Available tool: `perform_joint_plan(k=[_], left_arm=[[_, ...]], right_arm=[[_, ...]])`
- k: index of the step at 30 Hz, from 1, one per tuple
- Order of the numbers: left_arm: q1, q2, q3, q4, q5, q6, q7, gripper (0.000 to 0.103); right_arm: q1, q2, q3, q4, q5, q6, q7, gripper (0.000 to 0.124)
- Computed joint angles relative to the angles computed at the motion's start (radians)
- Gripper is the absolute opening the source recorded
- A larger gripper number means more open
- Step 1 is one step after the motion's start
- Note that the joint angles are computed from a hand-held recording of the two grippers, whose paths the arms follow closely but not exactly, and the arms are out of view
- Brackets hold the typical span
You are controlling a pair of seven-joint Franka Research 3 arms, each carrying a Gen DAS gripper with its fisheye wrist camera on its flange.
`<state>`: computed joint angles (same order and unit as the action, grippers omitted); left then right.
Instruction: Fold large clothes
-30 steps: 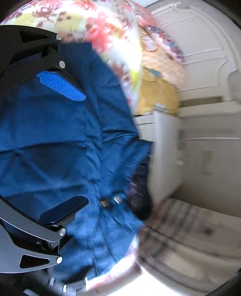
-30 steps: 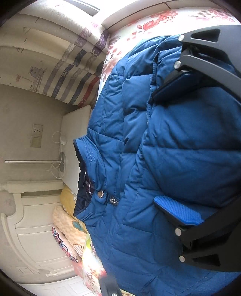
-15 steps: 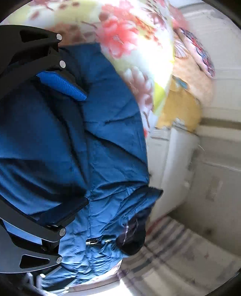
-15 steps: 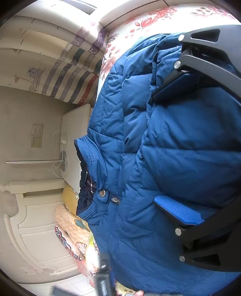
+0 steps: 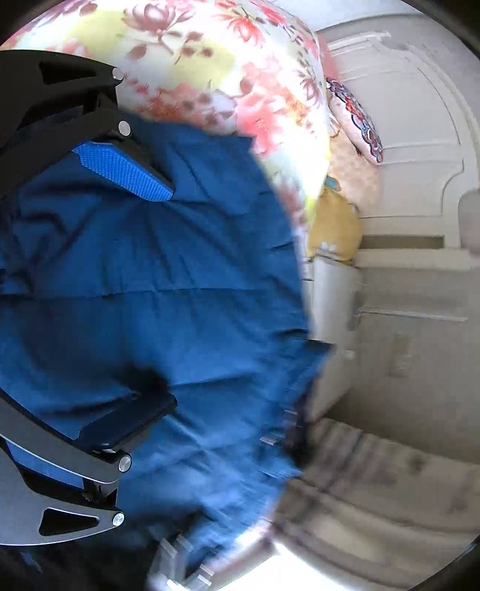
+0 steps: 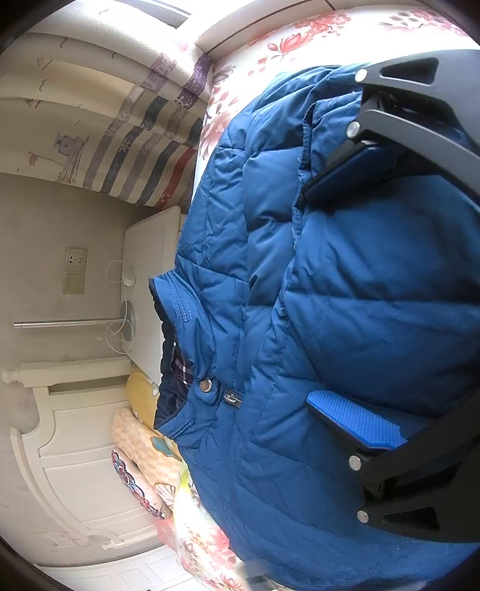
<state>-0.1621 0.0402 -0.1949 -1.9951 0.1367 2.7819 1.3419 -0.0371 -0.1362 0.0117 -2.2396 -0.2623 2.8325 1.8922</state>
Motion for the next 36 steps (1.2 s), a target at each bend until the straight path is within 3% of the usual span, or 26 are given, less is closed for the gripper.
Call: perform_joint_plan(k=[3, 10, 12, 14, 15, 19, 21, 22, 23, 24, 26, 28, 29, 33, 36], left_arm=[[-0.006, 0.013, 0.006, 0.018, 0.089, -0.013, -0.063, 0.099], [0.004, 0.016, 0.004, 0.019, 0.061, -0.001, -0.046, 0.099], [0.006, 0.009, 0.004, 0.009, 0.051, 0.005, -0.040, 0.099], [0.004, -0.002, 0.004, -0.005, 0.060, 0.010, -0.054, 0.099], [0.004, -0.005, 0.004, -0.009, 0.054, 0.014, -0.052, 0.099], [0.004, -0.008, 0.006, -0.013, 0.064, 0.020, -0.068, 0.099], [0.004, -0.010, 0.008, -0.017, 0.079, 0.027, -0.086, 0.099], [0.005, -0.012, 0.009, -0.019, 0.081, 0.031, -0.094, 0.099], [0.006, -0.011, 0.009, -0.019, 0.075, 0.033, -0.093, 0.099], [0.007, -0.011, 0.009, -0.020, 0.070, 0.035, -0.092, 0.099], [0.007, -0.012, 0.009, -0.019, 0.076, 0.034, -0.099, 0.099], [0.007, -0.011, 0.009, -0.018, 0.084, 0.033, -0.107, 0.099], [0.007, -0.012, 0.008, -0.019, 0.078, 0.035, -0.103, 0.099], [0.008, -0.009, 0.007, -0.018, 0.054, 0.038, -0.088, 0.099], [0.010, -0.009, 0.008, -0.019, 0.047, 0.042, -0.081, 0.099]], right_arm=[[-0.008, -0.002, 0.006, -0.003, -0.018, 0.006, 0.018, 0.100], [-0.012, 0.000, 0.016, 0.003, -0.090, -0.006, 0.079, 0.100], [0.009, 0.001, -0.002, 0.008, -0.030, -0.020, 0.026, 0.101], [0.040, -0.012, -0.029, 0.033, 0.085, -0.098, -0.102, 0.100], [0.032, -0.029, -0.027, 0.029, 0.077, -0.100, -0.100, 0.099], [-0.058, -0.089, -0.013, -0.009, 0.045, 0.020, 0.011, 0.100], [-0.063, -0.047, -0.040, 0.031, 0.120, -0.046, -0.014, 0.100], [-0.035, -0.008, -0.079, 0.071, 0.241, -0.140, -0.098, 0.100], [-0.005, 0.020, -0.118, 0.075, 0.377, -0.183, -0.192, 0.101], [-0.004, 0.013, -0.121, 0.067, 0.442, -0.170, -0.259, 0.101], [-0.024, -0.017, -0.095, 0.043, 0.379, -0.161, -0.201, 0.100], [-0.075, -0.067, -0.035, 0.004, 0.187, -0.135, -0.025, 0.099], [-0.101, -0.118, -0.002, -0.045, 0.101, -0.083, 0.050, 0.099], [-0.093, -0.228, 0.052, -0.159, 0.045, 0.006, 0.018, 0.099], [-0.107, -0.214, 0.126, -0.175, -0.037, -0.064, -0.023, 0.100]])
